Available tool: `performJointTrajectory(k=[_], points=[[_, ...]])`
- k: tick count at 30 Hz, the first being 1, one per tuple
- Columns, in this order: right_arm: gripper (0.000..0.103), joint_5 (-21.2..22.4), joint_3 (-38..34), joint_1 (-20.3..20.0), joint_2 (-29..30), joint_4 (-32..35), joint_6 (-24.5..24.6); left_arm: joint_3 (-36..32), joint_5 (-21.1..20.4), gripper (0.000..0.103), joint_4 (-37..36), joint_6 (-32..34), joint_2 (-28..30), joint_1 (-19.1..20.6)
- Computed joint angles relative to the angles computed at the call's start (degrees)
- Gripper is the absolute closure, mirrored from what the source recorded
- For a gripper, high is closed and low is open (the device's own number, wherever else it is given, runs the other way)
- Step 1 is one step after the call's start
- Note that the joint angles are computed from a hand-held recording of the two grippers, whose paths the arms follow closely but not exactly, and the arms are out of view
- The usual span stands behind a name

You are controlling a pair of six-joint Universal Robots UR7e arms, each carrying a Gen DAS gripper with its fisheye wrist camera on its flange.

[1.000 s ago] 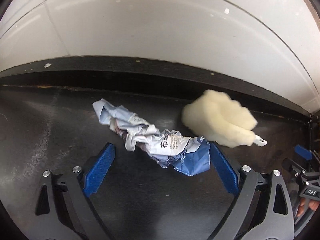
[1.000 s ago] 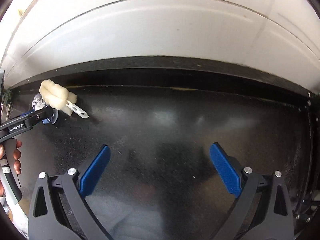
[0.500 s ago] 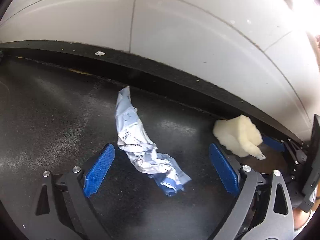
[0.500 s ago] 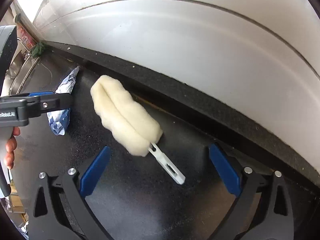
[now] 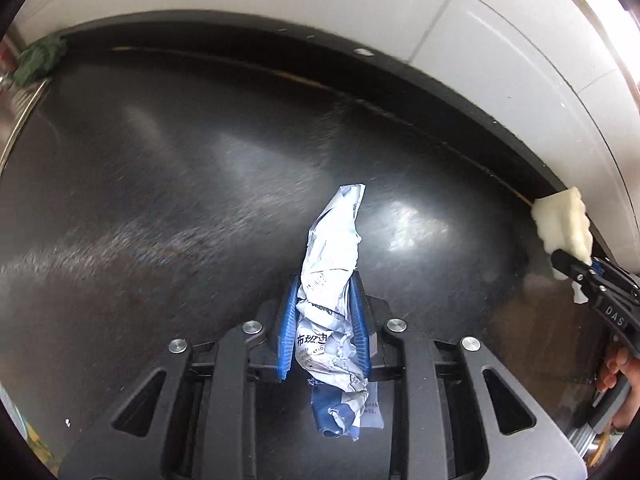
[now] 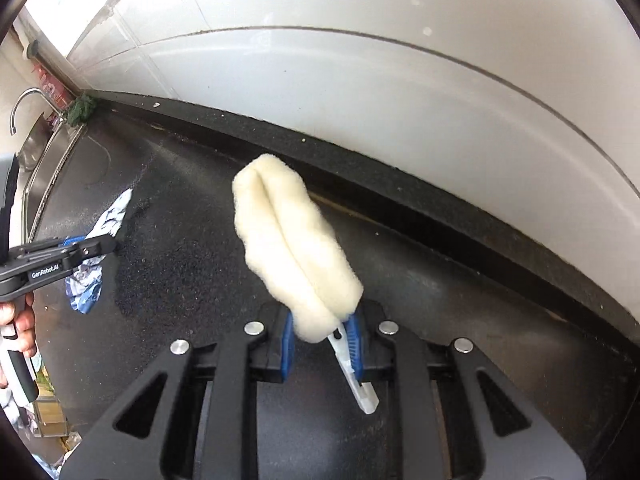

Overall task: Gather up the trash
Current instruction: 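Carry wrapper and sponge brush over the bin and open both tools to drop them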

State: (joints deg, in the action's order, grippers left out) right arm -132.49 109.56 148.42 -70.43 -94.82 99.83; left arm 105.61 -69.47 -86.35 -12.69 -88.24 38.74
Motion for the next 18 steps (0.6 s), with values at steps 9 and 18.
performJointTrajectory(k=[9, 18], points=[[0.081, -0.6, -10.2, 4.9, 6.8, 9.2, 7.5, -7.5, 8.1, 0.079, 11.2, -2.6, -8.9, 3.0], [0.081, -2.8, -26.5, 2.1, 24.5, -5.3, -20.2, -22.8, 18.4, 0.079, 23.6, -5.0, -14.1, 12.2]])
